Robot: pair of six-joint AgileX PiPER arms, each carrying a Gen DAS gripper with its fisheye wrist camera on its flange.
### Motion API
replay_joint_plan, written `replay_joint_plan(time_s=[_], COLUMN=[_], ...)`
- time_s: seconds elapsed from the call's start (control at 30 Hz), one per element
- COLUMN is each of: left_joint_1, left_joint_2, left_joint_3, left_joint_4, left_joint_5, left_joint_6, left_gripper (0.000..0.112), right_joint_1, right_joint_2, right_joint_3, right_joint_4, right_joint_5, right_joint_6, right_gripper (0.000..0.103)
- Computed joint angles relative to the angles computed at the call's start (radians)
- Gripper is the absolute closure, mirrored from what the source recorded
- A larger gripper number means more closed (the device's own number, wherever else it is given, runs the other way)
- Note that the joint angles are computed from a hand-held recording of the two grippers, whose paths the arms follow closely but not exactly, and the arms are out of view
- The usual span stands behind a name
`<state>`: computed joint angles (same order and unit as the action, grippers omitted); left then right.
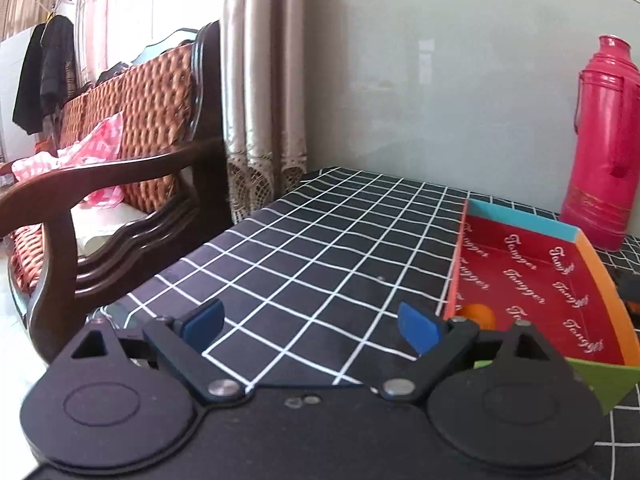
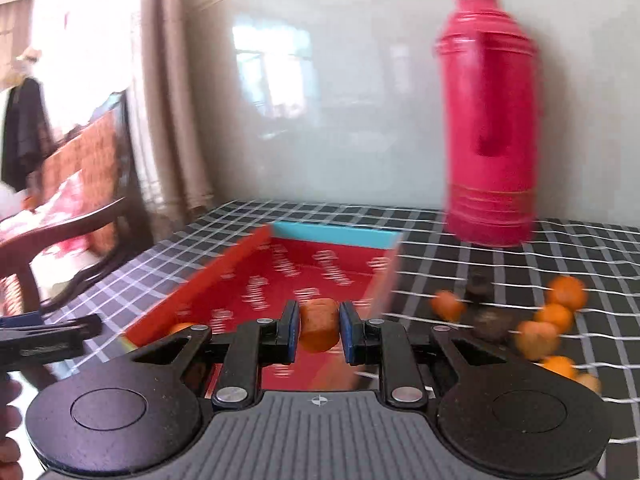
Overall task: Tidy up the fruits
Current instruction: 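Grasp a carrot piece with the right gripper and drop it in the box while the left gripper withdraws, then move the left gripper to a small orange and close on it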
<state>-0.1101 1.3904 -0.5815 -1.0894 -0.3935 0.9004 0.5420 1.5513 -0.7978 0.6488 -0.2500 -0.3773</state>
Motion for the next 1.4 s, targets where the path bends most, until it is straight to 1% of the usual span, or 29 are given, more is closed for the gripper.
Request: replay_joint_plan(time_s=[0.07,0.23,0.27,0.43,0.63,0.67,0.7,0.73,0.77,0.8,0.83,0.87,0.97,1.0,1.07,1.1,1.13,1.2,1.23,1.27,1.3,1.33,1.37,1.4], left_joint_1=[0.014,0.043,0.049,0.054,-0.002,-0.02,-0.033,-0.053,-0.071,-0.09,-0.111,-0.131,-0.202,-0.226,-0.28,-0.311,-0.34,-0.392,-0.413,-0.431,-0.445,-0.465,-0.481,-0.497], left_joint_2=[-0.005,-0.009,-0.011,-0.015,-0.018,-0.018,-0.018,-0.018,-0.015,-0.013,-0.006,-0.002,0.012,0.012,0.015,0.019,0.024,0.038,0.044,0.049,0.054,0.058,0.062,0.067], left_joint_3=[0.004,0.005,0.004,0.0,0.001,0.001,0.003,0.004,0.003,0.002,-0.001,-0.004,-0.013,-0.014,-0.015,-0.017,-0.019,-0.032,-0.038,-0.043,-0.05,-0.054,-0.06,-0.066], left_joint_4=[0.005,0.001,-0.001,-0.02,-0.041,-0.043,-0.036,-0.038,-0.041,-0.045,-0.054,-0.06,-0.085,-0.084,-0.074,-0.07,-0.068,-0.061,-0.058,-0.048,-0.039,-0.037,-0.031,-0.022], left_joint_5=[0.005,0.022,0.028,0.041,0.001,-0.008,-0.013,-0.025,-0.036,-0.043,-0.052,-0.06,-0.09,-0.095,-0.119,-0.135,-0.149,-0.164,-0.164,-0.161,-0.158,-0.16,-0.157,-0.156], left_joint_6=[-0.002,0.009,0.012,0.028,0.047,0.05,0.043,0.044,0.045,0.047,0.05,0.051,0.065,0.061,0.048,0.044,0.042,0.041,0.04,0.033,0.029,0.026,0.021,0.013], left_gripper=[0.025,0.025,0.025,0.025,0.025,0.025,0.025,0.025,0.025,0.025,0.025,0.025,0.025,0.025,0.025,0.025,0.025,0.024,0.024,0.024,0.024,0.024,0.024,0.024], right_joint_1=[0.033,0.053,0.06,0.064,0.054,0.044,0.036,0.031,0.028,0.023,0.013,-0.006,-0.075,-0.099,-0.13,-0.127,-0.109,-0.065,-0.064,-0.072,-0.101,-0.147,-0.209,-0.247], right_joint_2=[0.032,0.091,0.098,0.087,-0.031,-0.053,-0.072,-0.09,-0.105,-0.123,-0.139,-0.147,-0.182,-0.193,-0.206,-0.204,-0.194,-0.146,-0.125,-0.114,-0.119,-0.138,-0.161,-0.172], right_joint_3=[-0.03,-0.085,-0.09,-0.076,0.021,0.039,0.056,0.078,0.105,0.134,0.157,0.17,0.207,0.218,0.235,0.241,0.243,0.234,0.23,0.227,0.234,0.246,0.254,0.258], right_joint_4=[0.063,0.118,0.164,0.194,0.267,0.313,0.363,0.401,0.418,0.414,0.431,0.445,0.475,0.487,0.539,0.59,0.645,0.757,0.788,0.803,0.806,0.796,0.779,0.778], right_joint_5=[0.009,0.061,0.061,0.046,-0.037,-0.051,-0.07,-0.103,-0.154,-0.2,-0.234,-0.249,-0.272,-0.282,-0.328,-0.387,-0.47,-0.662,-0.719,-0.736,-0.714,-0.651,-0.557,-0.502], right_joint_6=[-0.079,-0.137,-0.182,-0.21,-0.251,-0.294,-0.338,-0.365,-0.371,-0.364,-0.381,-0.395,-0.403,-0.402,-0.42,-0.445,-0.47,-0.523,-0.54,-0.543,-0.537,-0.527,-0.531,-0.541], right_gripper=[0.081,0.081,0.081,0.081,0.08,0.078,0.06,0.025,0.014,0.008,0.008,0.008,0.007,0.0,0.0,0.0,0.0,0.0,0.0,0.0,0.0,0.0,0.0,0.0])
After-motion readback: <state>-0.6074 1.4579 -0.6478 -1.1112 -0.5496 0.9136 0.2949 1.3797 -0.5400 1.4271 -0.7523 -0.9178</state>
